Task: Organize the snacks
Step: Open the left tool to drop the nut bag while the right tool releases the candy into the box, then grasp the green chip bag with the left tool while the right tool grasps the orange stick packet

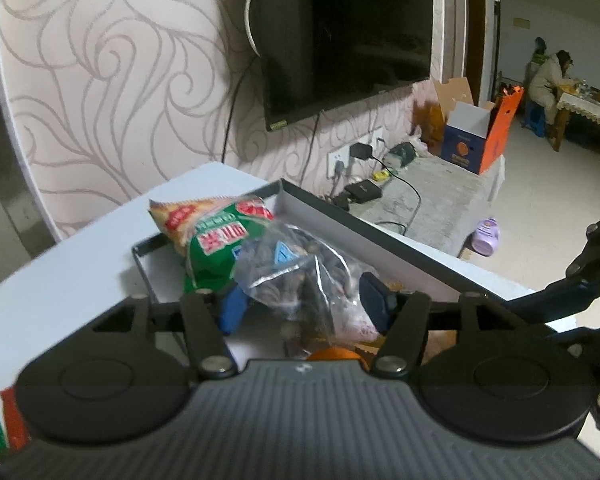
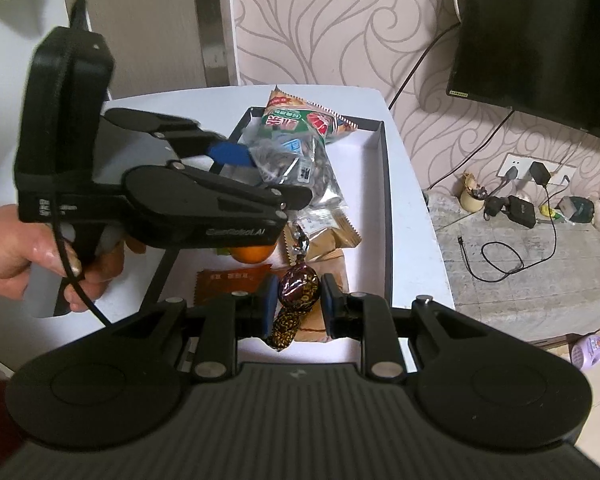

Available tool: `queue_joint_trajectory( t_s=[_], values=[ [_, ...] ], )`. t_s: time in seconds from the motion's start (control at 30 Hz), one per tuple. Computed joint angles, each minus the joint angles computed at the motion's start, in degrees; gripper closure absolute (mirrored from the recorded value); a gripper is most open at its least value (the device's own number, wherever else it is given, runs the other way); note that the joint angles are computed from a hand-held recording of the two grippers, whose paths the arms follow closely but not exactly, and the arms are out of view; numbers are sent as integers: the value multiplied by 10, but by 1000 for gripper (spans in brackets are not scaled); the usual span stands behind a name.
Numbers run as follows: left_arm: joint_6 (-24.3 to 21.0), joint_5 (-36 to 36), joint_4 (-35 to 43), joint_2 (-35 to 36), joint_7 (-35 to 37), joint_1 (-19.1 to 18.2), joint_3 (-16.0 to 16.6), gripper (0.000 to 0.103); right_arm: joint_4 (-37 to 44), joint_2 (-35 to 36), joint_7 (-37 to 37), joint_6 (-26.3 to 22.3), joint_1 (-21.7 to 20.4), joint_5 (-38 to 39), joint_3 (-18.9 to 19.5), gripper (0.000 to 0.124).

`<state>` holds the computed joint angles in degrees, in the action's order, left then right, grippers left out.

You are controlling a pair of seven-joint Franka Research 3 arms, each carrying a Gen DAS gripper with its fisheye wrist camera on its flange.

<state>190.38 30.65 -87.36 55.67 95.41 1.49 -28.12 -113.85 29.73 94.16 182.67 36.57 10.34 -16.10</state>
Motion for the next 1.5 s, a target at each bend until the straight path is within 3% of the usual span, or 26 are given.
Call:
queue_joint_trajectory(
  t_s=[0.13,0.33,0.53,0.57,0.63,0.83,1.2,1.37,1.47,1.5],
  values=[
    [15,1,-16,-15,-7,-4,14,40,7,3,-10,-7,-20,-1,19,97],
    [66,10,-52,-46,-45,-25,64,40,24,13,-21,-12,-45,-4,42,97],
    [77,20,-57,-56,-85,-48,101,40,38,28,-10,-13,-30,-4,27,94],
    [79,17,-58,-58,-89,-55,110,40,39,28,-8,-15,-27,-4,23,85],
    [86,13,-62,-63,-99,-64,124,40,33,27,-2,-10,-17,-5,12,73],
    [109,16,-81,-77,-124,-70,144,40,13,14,11,5,28,-3,-26,53],
    [147,34,-126,-114,-161,-53,166,40,-1,11,45,19,147,24,-122,37],
    [180,14,-166,-141,-168,-51,196,40,23,22,61,9,164,31,-122,34],
    [212,-25,-203,-162,-155,-60,230,39,51,33,67,-1,157,21,-105,33],
    [220,-39,-216,-168,-149,-61,240,33,61,36,67,-5,152,16,-96,33]
  ],
)
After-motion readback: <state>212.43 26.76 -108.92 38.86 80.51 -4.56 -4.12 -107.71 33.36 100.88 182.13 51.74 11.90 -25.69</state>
